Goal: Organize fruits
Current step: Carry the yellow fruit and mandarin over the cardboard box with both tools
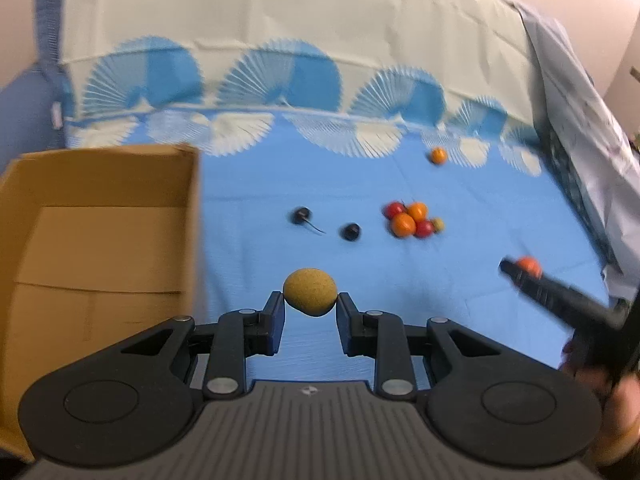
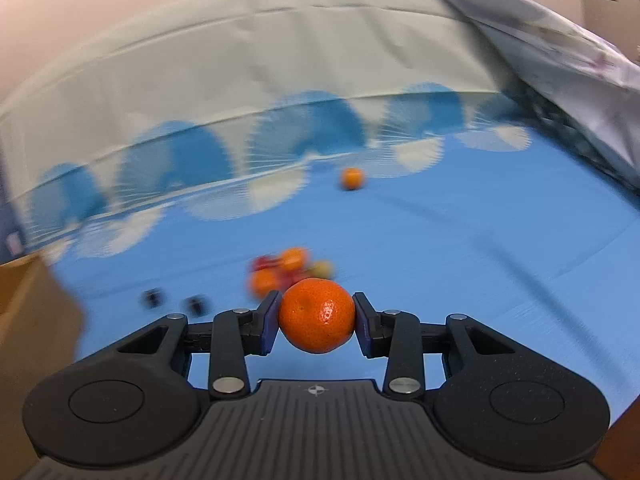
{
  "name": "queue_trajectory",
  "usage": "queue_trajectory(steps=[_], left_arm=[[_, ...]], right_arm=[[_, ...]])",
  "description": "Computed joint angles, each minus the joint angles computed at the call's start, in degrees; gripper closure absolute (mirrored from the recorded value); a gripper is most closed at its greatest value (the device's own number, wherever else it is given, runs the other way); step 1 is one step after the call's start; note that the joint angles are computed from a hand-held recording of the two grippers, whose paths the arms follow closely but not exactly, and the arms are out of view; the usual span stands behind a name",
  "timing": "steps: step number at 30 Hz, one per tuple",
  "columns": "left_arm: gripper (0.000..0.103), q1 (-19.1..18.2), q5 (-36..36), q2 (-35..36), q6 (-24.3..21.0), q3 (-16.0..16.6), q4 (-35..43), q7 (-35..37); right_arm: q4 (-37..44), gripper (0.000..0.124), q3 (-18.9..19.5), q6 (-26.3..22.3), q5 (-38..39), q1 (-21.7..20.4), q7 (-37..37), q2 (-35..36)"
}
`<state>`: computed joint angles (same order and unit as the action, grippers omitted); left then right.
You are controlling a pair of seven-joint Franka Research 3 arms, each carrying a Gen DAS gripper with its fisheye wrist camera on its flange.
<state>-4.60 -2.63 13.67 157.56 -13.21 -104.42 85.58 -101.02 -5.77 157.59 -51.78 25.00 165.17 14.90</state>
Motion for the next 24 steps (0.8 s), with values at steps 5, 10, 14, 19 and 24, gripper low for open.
queue_trajectory(steps=[5,10,14,19,24], left_arm=[[0.072,1.9,-2.3,-7.9,2.2,1.6,-7.3,0.6],[0.072,2.5,-2.2,-15.7,4.4,4.8,-15.1,0.9],[0.072,2.6,-1.0,-20.8,6.8,7.7,-21.2,1.2],[0.072,2.1,-3.4,-23.8,7.8,11.1,-25.1,3.1],[0.072,2.3,-5.5,-24.8,8.4,13.3,-26.4,5.0]], right_arm=[[0.8,0.084,4.8,2.0,7.1,1.8,-9.4,-1.0],[4.8,0.084,6.6,3.6,13.4,5.4,-17.9,0.5],[10.3,0.084,7.6,2.3,18.4,8.5,-24.4,3.7],[17.5,0.084,8.6,-0.6,24.8,11.4,-32.7,8.1],[24.8,0.084,6.5,-2.8,28.3,15.0,-36.5,12.7]])
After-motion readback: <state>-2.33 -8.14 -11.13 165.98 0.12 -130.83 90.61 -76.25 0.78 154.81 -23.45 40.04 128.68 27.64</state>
